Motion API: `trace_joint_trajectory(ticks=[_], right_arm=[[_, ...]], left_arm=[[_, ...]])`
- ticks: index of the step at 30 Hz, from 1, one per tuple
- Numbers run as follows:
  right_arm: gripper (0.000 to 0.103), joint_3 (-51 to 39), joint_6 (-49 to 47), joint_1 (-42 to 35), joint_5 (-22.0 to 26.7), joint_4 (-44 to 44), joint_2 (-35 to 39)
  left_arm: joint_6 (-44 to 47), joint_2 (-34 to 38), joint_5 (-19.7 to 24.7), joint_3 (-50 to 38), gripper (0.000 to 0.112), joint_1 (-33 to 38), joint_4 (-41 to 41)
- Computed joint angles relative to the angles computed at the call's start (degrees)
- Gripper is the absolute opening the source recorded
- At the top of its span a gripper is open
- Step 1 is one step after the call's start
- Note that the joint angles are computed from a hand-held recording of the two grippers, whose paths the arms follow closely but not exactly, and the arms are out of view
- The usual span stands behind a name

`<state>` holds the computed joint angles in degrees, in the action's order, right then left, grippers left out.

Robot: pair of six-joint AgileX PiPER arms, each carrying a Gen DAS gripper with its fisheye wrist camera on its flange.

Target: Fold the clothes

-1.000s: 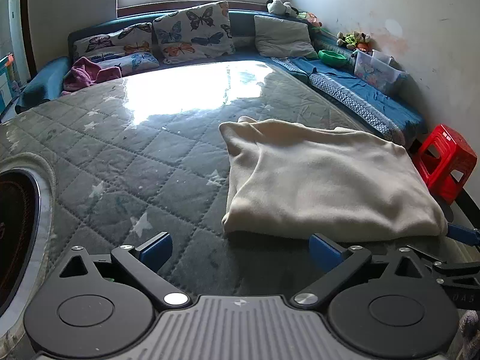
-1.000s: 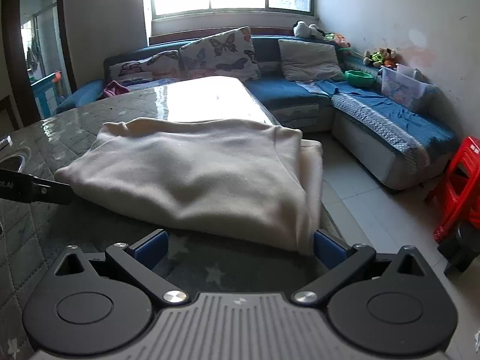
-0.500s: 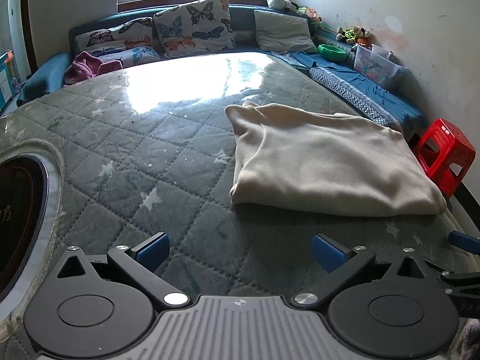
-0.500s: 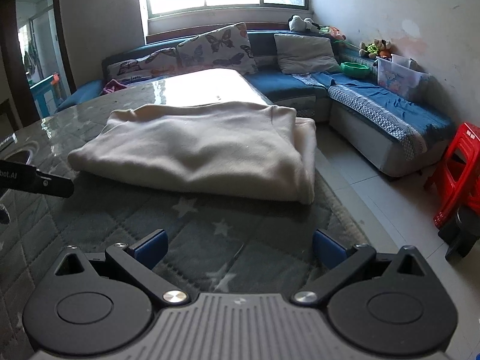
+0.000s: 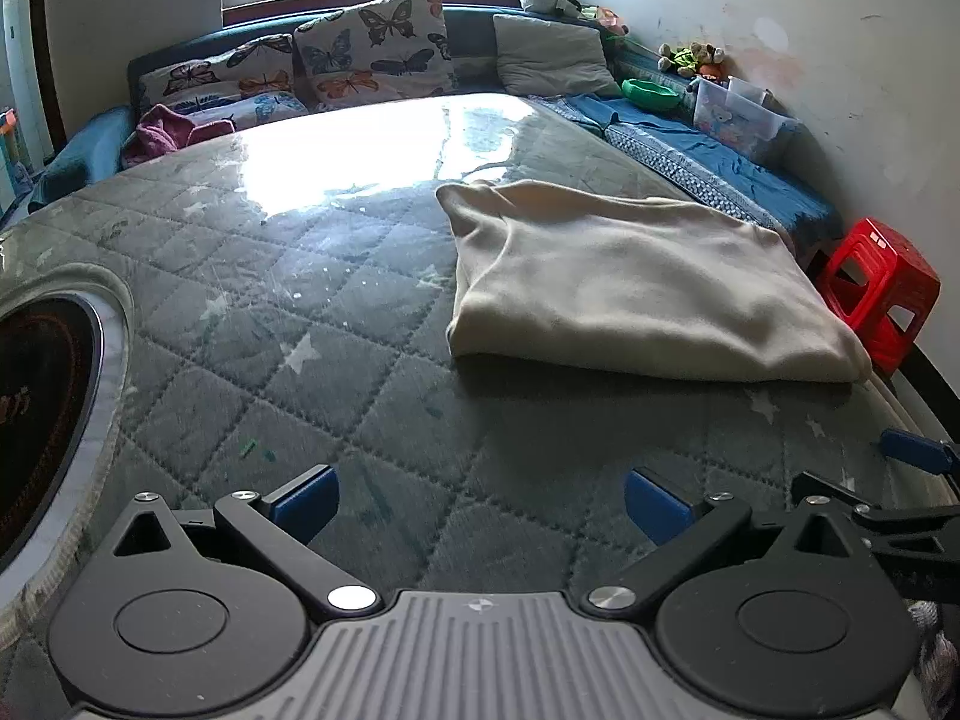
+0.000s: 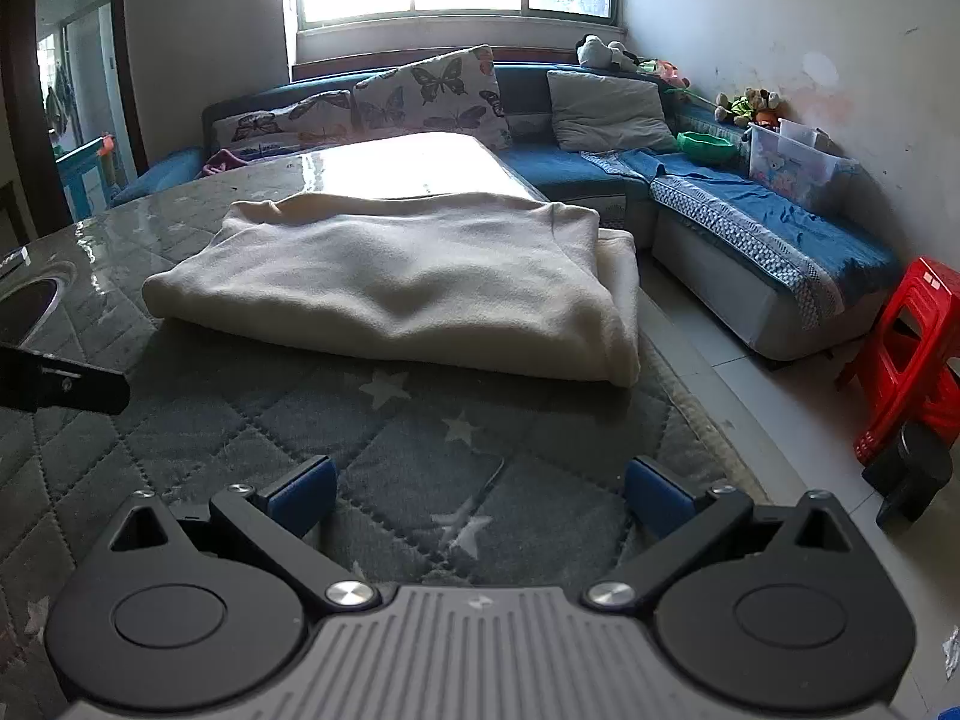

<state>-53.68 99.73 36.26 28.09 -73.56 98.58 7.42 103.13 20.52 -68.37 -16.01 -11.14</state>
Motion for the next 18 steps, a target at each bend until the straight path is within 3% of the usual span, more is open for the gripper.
trace_joint_trajectory(ticks=[18], right_arm=[[0.103,1.22,7.48,2.05,3.06,-5.11,0.5]], left_arm=[[0.28,-2.8,-1.67,3.56,0.103,-1.45,0.87]])
